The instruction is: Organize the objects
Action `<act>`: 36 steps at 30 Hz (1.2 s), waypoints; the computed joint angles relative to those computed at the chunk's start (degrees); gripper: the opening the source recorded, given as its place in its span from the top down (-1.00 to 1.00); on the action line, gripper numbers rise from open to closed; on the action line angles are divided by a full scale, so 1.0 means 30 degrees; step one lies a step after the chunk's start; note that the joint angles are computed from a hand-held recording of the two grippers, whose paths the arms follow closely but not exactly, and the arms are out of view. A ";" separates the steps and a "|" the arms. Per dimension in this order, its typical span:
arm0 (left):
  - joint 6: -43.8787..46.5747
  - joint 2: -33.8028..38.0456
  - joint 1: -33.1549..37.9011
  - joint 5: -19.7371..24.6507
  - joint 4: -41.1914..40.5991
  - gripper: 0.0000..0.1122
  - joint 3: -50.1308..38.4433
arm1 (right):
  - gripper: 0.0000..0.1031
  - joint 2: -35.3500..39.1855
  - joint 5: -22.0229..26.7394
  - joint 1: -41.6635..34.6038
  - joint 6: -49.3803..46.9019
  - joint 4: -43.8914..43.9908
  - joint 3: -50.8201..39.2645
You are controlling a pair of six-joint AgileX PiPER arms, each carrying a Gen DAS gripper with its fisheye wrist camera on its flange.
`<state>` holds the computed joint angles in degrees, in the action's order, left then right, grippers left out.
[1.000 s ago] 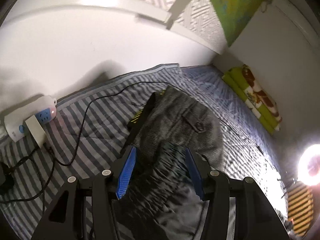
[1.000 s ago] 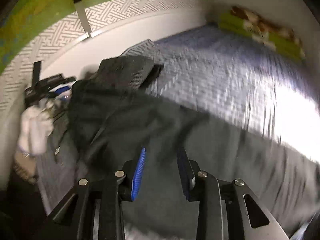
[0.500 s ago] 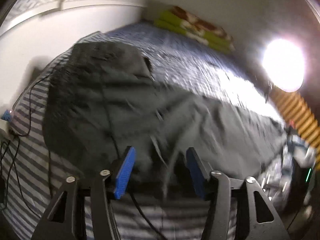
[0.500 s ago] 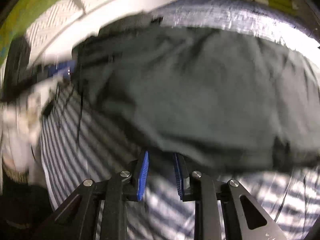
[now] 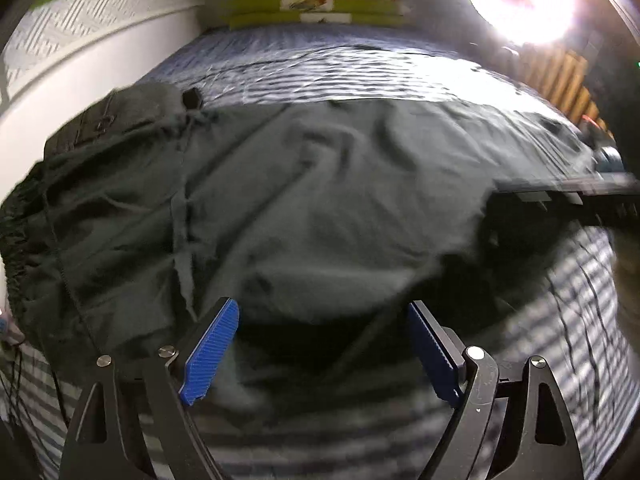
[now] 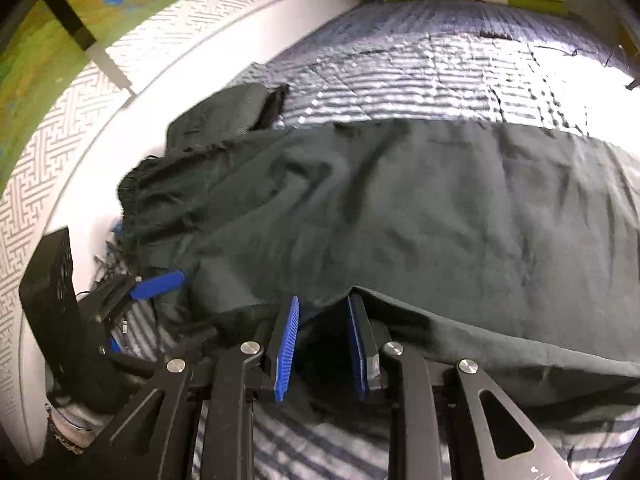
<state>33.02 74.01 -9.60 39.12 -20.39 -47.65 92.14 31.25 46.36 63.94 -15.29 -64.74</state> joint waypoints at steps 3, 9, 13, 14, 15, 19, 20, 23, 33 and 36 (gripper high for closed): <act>-0.0402 0.1333 0.1084 0.0053 -0.0866 -0.56 -0.1131 | 0.57 -0.0408 -0.1563 -0.0299 0.0190 0.0381 0.1173; -0.1044 0.2844 0.1508 -0.0139 -0.0784 -0.56 -0.1970 | 0.47 -0.1606 -0.3521 0.0945 -0.0331 0.1134 0.3157; -0.2908 0.3144 0.0361 -0.0939 0.1227 -0.56 -0.1611 | 0.25 -0.0662 -0.3059 0.1643 -0.1156 0.0974 0.2633; -0.3157 0.3099 0.0289 -0.1040 0.1423 -0.56 -0.1513 | 0.24 -0.0170 -0.2764 0.1759 -0.1067 0.0614 0.2207; -0.3171 0.3073 0.0353 -0.0964 0.1328 -0.56 -0.1540 | 0.23 0.0248 -0.2696 0.1740 -0.1501 0.0825 0.1835; -0.3099 0.2989 0.1380 -0.0379 0.0637 -0.56 -0.2073 | 0.23 0.2784 -0.1523 0.2160 -0.3008 0.0419 -0.0901; -0.3224 0.3058 0.1645 -0.0283 0.0684 -0.56 -0.2249 | 0.23 0.3214 -0.1171 0.2378 -0.2970 -0.0107 -0.1398; -0.3188 0.3410 0.2693 -0.0143 0.0466 -0.56 -0.2699 | 0.30 0.4507 0.0460 0.3025 -0.2417 -0.1816 -0.3097; -0.8753 0.4427 0.2677 -0.2795 0.6596 -0.36 -0.2634 | 0.92 0.1682 -0.0354 0.3638 -0.4836 -0.0196 -0.1792; -1.0722 0.4590 0.2383 -0.2935 0.8198 -0.36 -0.2833 | 0.92 0.1361 -0.0288 0.3976 -0.4298 -0.0989 -0.2015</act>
<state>0.85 87.78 -2.45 30.31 4.21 -56.15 96.23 30.39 58.29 51.05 -18.26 -70.79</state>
